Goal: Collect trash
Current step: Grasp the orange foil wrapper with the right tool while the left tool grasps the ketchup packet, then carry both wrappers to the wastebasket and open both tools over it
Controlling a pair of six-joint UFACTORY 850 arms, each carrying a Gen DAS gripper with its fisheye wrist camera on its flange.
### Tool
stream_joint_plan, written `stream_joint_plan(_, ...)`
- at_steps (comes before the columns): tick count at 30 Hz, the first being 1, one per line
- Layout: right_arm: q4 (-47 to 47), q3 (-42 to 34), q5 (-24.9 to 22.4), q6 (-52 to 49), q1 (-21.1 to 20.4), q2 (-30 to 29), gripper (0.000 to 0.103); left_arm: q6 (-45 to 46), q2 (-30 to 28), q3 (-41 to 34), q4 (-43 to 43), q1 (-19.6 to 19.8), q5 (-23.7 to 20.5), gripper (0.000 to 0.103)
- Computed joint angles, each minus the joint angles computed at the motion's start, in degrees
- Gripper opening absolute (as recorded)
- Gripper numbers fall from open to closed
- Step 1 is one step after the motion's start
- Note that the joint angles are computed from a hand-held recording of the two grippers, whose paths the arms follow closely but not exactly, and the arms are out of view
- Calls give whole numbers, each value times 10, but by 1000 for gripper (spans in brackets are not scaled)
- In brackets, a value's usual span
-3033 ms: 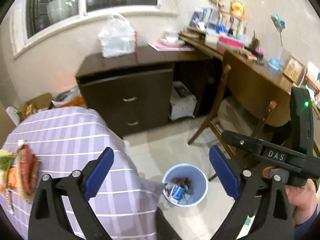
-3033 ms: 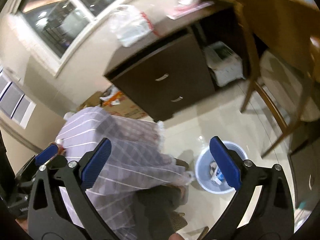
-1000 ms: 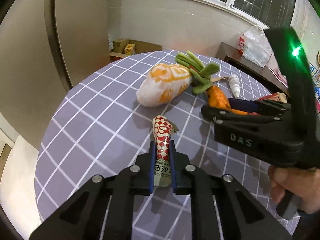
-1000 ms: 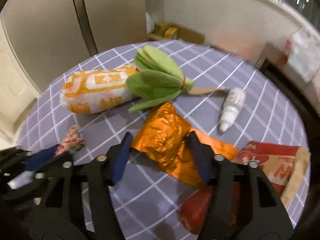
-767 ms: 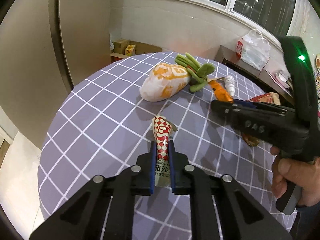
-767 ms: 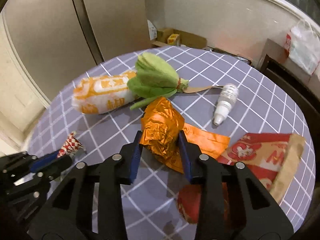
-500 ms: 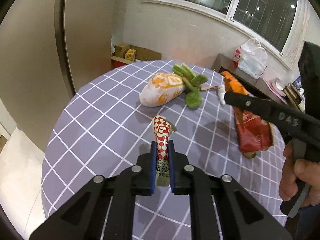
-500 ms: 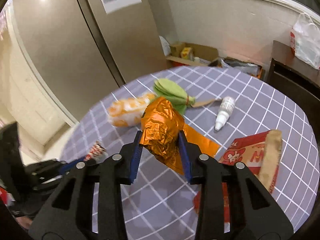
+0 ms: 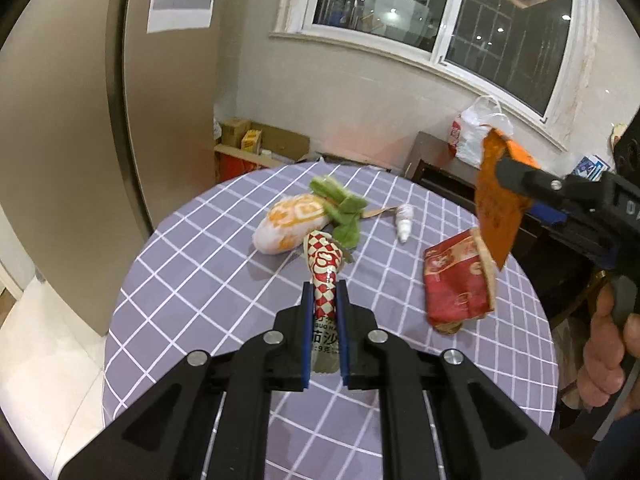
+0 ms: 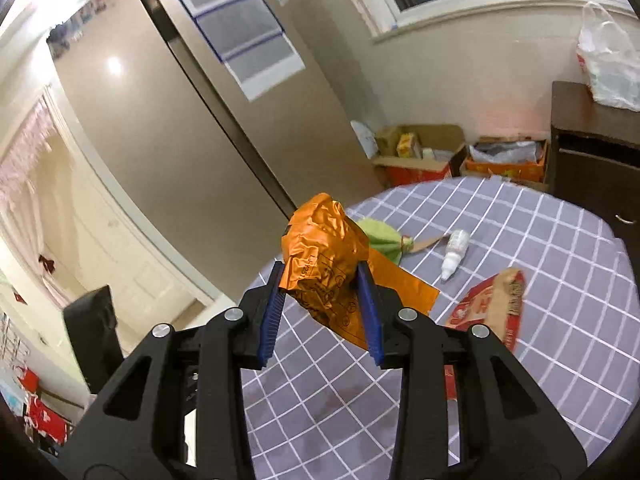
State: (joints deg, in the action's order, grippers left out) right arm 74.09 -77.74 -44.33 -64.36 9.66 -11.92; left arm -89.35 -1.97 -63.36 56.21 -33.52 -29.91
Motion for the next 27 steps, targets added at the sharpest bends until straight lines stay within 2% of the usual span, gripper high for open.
stream_joint_plan(7,-6,10,-24,-5,-45,29,35,-65,1,-17,48,-39,-27,10)
stream_joint_plan(16,27,48,4,-39,-124,73,35,-26,-32,-74,53,-80,-53,10)
stream_joint_plan(27,62,89,0,-65,-224,88,35,68,-118,-184,6,-107,-28,10)
